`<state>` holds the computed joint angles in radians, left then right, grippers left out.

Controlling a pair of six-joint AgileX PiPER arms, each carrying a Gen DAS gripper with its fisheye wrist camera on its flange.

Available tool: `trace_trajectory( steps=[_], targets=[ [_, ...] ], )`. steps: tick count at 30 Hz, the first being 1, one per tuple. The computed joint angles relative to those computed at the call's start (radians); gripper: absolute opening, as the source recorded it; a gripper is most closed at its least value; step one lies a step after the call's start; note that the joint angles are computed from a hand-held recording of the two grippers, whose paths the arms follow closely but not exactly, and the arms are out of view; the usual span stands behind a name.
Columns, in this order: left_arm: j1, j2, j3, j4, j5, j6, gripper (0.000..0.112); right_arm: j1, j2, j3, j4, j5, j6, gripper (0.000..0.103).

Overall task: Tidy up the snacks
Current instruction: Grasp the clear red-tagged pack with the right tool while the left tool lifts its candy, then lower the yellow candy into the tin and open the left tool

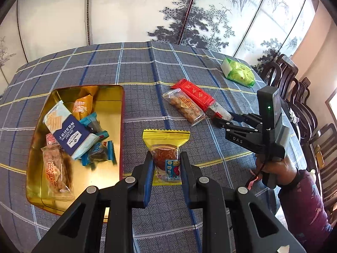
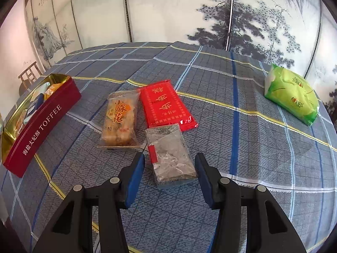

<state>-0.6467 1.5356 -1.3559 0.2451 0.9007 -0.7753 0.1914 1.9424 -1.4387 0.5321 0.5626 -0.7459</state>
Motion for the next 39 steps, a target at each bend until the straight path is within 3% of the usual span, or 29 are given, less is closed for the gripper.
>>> trace_trajectory(
  steps=[1, 4, 6, 9, 12, 18, 29, 39],
  targets=[
    [0.000, -0.019, 0.015, 0.012, 0.002, -0.010, 0.020, 0.008, 0.008, -0.008, -0.031, 0.004, 0.035, 0.036],
    [0.013, -0.087, 0.072, 0.043, 0.010, -0.039, 0.020, 0.015, -0.034, 0.055, -0.039, -0.026, 0.076, 0.036],
    [0.038, -0.144, 0.123, 0.055, 0.016, -0.048, 0.020, 0.001, -0.118, 0.177, 0.059, -0.091, 0.019, 0.036],
    [0.090, -0.225, 0.198, 0.073, 0.036, -0.046, 0.020, -0.060, -0.235, 0.344, 0.278, -0.124, -0.143, 0.036],
    [0.146, -0.292, 0.265, 0.073, 0.045, -0.028, 0.020, -0.084, -0.309, 0.457, 0.259, -0.206, -0.103, 0.036],
    [0.202, -0.366, 0.357, 0.059, 0.018, 0.008, 0.021, -0.116, -0.320, 0.470, 0.176, -0.223, 0.031, 0.036],
    [0.166, -0.269, 0.387, 0.104, -0.099, 0.041, 0.021, -0.107, -0.315, 0.472, 0.094, -0.253, 0.141, 0.036],
    [0.107, -0.205, 0.403, 0.264, -0.100, -0.086, 0.021, -0.106, -0.305, 0.460, 0.054, -0.243, 0.184, 0.036]
  ],
)
